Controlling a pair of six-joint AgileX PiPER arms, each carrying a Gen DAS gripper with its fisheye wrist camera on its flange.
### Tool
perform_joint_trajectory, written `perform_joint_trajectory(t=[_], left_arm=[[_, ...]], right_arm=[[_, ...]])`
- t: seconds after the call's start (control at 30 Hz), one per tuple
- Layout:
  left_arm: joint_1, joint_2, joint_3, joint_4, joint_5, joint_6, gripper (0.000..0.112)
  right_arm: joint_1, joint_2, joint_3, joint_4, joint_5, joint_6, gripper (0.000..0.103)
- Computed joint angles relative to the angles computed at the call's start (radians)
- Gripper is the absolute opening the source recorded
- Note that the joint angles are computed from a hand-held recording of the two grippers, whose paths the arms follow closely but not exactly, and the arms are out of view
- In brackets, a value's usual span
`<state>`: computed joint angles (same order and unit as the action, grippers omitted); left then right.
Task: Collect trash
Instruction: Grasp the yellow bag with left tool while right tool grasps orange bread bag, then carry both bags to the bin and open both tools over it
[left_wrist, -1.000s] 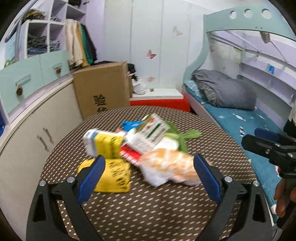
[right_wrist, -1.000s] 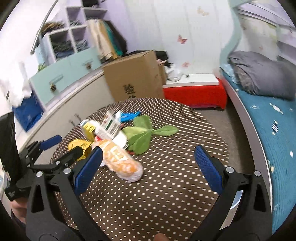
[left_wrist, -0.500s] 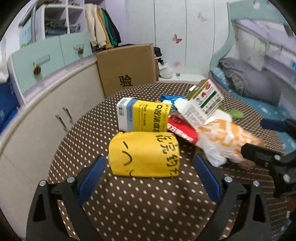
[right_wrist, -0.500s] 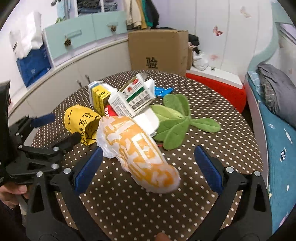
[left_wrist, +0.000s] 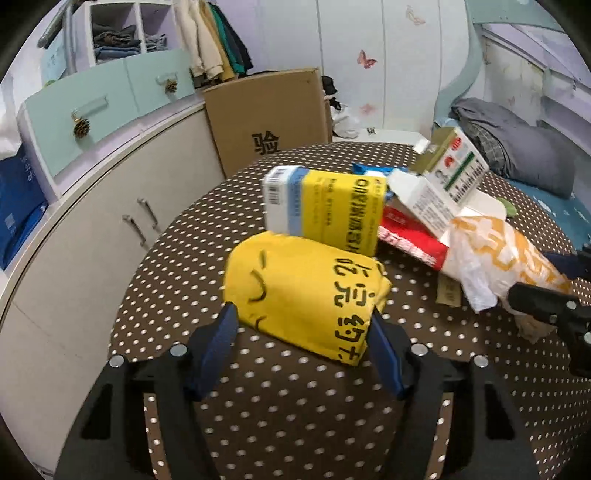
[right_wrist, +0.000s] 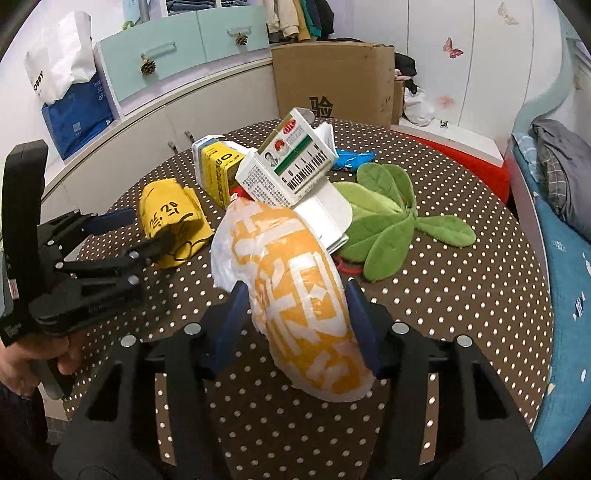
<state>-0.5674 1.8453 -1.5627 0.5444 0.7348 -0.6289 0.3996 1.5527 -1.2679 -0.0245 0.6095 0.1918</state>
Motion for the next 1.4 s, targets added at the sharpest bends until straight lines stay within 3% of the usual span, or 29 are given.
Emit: perform_joint_trajectory(t=[0.17,0.2,0.23,0.3,0.37,0.5,0.73,1.0,1.23,1.4], left_arm=[[0.025,0.001,-0.001,0.01,-0.011,-0.019,0.071],[0.032,-0.004,0.005,-0.008,-0.027,-0.009,0.061],[0.042,-0.009,0.01,-0.042,-0.042,0.015,0.04],[0.055,-0.009,0.007,-0.097,-0.045,0.047,0.023],[0.064,-0.037,0.048,-0.11,-0.089,0.047,0.016],[0.073,-0.089,0.125,-0.131,-0.158,0.046,0.003],[0.056,-0.163,0.212,-0.139,-0.229,0.03,0.002],[0.001,-0.245,0.216,-0.116,-0.232,0.002,0.002],[-0.073,-0.235,0.095,-0.149,-0.211,0.044,0.002],[-0.128,-0.159,-0.067,-0.233,-0.182,0.129,0.002]], right_arm=[[0.005,-0.021,0.024,0.018,-0.01,0.012,0.051],[0.004,-0.026,0.031,0.016,-0.016,0.021,0.049],[0.001,-0.034,0.043,0.02,-0.024,0.024,0.046],[-0.006,-0.048,0.063,0.043,-0.039,0.017,0.042],[-0.01,-0.067,0.085,0.056,-0.049,0.012,0.031],[-0.013,-0.113,0.123,0.063,-0.065,0.012,0.03],[-0.04,-0.2,0.176,0.11,-0.081,-0.016,0.029],[-0.214,-0.346,0.22,0.433,-0.062,-0.286,0.029],[-0.415,-0.432,0.197,0.588,0.017,-0.447,0.029],[-0.59,-0.474,0.17,0.68,0.09,-0.552,0.029]])
